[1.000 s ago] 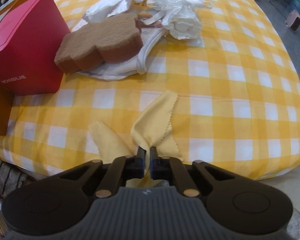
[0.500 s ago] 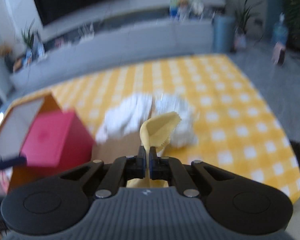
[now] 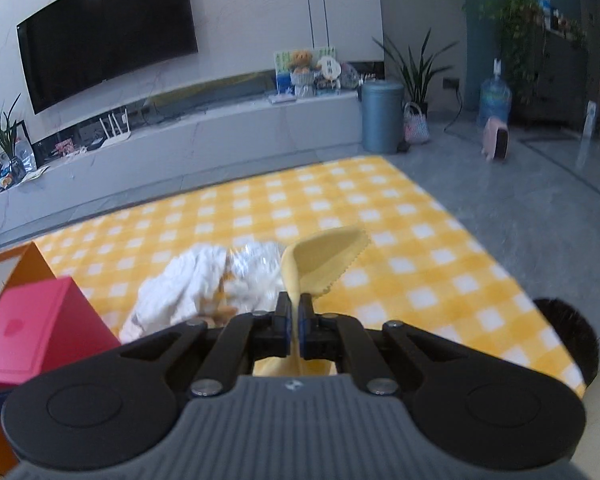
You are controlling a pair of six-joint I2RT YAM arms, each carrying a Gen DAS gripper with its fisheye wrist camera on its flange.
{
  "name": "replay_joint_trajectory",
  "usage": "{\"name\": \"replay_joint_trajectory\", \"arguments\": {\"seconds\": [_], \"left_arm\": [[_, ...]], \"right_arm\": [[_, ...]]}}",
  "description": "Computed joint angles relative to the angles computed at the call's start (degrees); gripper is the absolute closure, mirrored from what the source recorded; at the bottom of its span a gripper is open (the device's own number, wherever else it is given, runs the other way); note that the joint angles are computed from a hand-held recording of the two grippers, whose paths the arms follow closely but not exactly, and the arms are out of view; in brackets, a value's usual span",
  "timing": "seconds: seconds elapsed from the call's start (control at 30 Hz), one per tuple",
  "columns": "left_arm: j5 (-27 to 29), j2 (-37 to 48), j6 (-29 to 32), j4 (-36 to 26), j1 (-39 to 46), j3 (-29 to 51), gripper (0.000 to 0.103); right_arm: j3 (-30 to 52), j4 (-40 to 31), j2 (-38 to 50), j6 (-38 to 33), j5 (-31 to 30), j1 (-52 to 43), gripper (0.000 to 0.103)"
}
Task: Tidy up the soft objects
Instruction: 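Lift the yellow cloth off the table with the right tool, then grasp the brown bear-shaped sponge with the left tool while the right tool holds the cloth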
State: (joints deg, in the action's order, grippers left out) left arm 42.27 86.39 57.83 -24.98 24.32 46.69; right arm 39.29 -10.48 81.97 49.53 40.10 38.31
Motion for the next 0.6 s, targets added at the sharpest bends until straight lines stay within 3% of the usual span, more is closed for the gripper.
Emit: {"name": "replay_joint_trajectory", "arguments": {"seconds": [0.13, 0.3, 0.47, 0.6], "left_arm": [[-3.9, -3.2, 3.1, 3.4, -4.5, -3.4, 0.014], [-14.1, -3.9, 2.7, 5.9, -13.9, -3.0, 0.014], [-23.0, -0.2, 5.7, 3.5, -20.6, 1.8, 0.014], [-25.5, 5.5, 9.5, 0.3, -22.8, 7.8, 0.014]], "right_arm": [[-3.7, 5.1, -1.6, -2.5, -2.2, -2.4, 0.102], [-7.7, 5.7, -6.7, -3.2, -3.8, -3.8, 0.102], [-9.3, 5.9, -9.0, -3.1, -4.0, -4.5, 0.102], [-9.9, 6.9, -9.8, -3.9, -4.8, -4.6, 0.102]]}}
